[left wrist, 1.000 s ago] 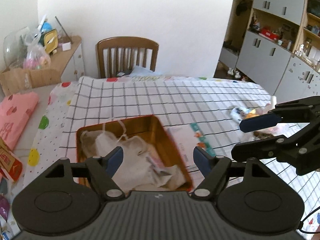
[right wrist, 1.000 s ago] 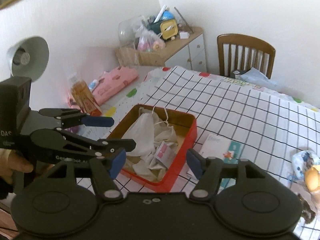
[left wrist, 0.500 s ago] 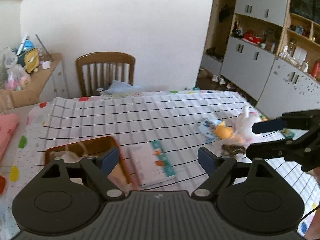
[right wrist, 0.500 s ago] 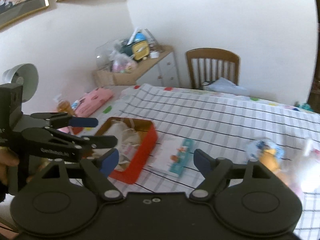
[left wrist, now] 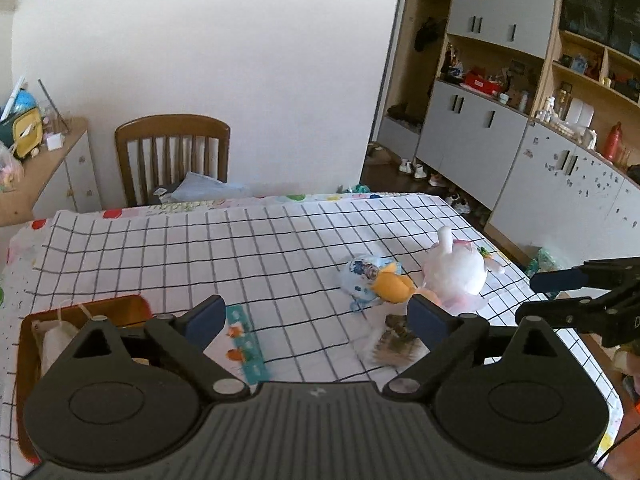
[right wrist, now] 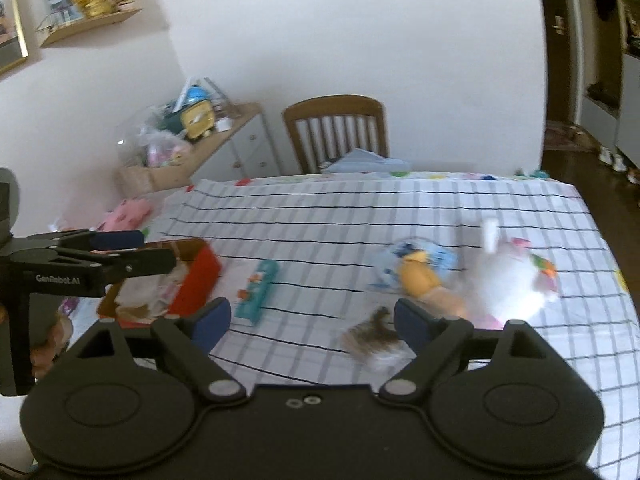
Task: Organize soft objects
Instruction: 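Move both grippers over the bead bracelet and cotton swab pack, then grasp the brown bead bracelet with the right gripper while the left gripper grasps the cotton swab pack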
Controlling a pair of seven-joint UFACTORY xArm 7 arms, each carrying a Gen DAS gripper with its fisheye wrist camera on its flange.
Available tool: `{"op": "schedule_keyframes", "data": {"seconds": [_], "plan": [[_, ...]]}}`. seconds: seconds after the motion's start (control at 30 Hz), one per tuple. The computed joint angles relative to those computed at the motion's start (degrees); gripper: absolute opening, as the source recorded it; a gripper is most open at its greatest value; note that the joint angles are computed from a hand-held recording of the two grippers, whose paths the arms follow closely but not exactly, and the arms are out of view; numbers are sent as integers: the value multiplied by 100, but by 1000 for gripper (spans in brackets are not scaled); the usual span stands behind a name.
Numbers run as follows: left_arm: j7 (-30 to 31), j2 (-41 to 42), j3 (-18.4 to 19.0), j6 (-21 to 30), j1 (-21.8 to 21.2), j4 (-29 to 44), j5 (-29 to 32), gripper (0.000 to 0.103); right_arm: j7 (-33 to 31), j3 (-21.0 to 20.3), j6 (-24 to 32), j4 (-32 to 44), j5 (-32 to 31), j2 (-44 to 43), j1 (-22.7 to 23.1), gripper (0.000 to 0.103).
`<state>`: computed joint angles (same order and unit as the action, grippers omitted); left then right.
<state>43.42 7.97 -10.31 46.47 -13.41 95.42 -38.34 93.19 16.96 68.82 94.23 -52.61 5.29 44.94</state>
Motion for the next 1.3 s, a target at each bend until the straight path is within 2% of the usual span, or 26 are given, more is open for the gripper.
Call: {"op": "schedule_keyframes", "data": {"seconds": [0.2,0.3,0.4,0.5,0.6,0.73,0.93,1.13,1.3], "plan": [[-38,90,-124,-266,-205,-108,140,98,188,103,358,-495,103,-393,-139,88],[169,59,-202,-588,-300,-322,131,98,318,172,370,-751,222,-573,-293,88],[192,209,-233,-292,-362,-213,253,98,428,246,308,-976,360,-713,-459,88],[204,395,-281,83,-351,-78,206,98,522,290,170,-1157,511,-789,-611,88],[442,447,-349,-28,-355,-236,6,98,626,317,-16,-1346,690,-850,-740,87],[674,560,-389,-267,-466,-361,192,98,689,300,-308,-1524,930,-811,-874,85],[1067,753,-502,-355,-489,-379,129,98,942,188,-672,-1711,1152,-661,-997,80],[998,1105,-559,-406,-611,-187,394,98,1015,25,-874,-1749,1248,-507,-1105,76],[894,1402,-636,-228,-642,64,544,98,1153,-115,-1151,-1815,1245,-401,-1186,73]]}}
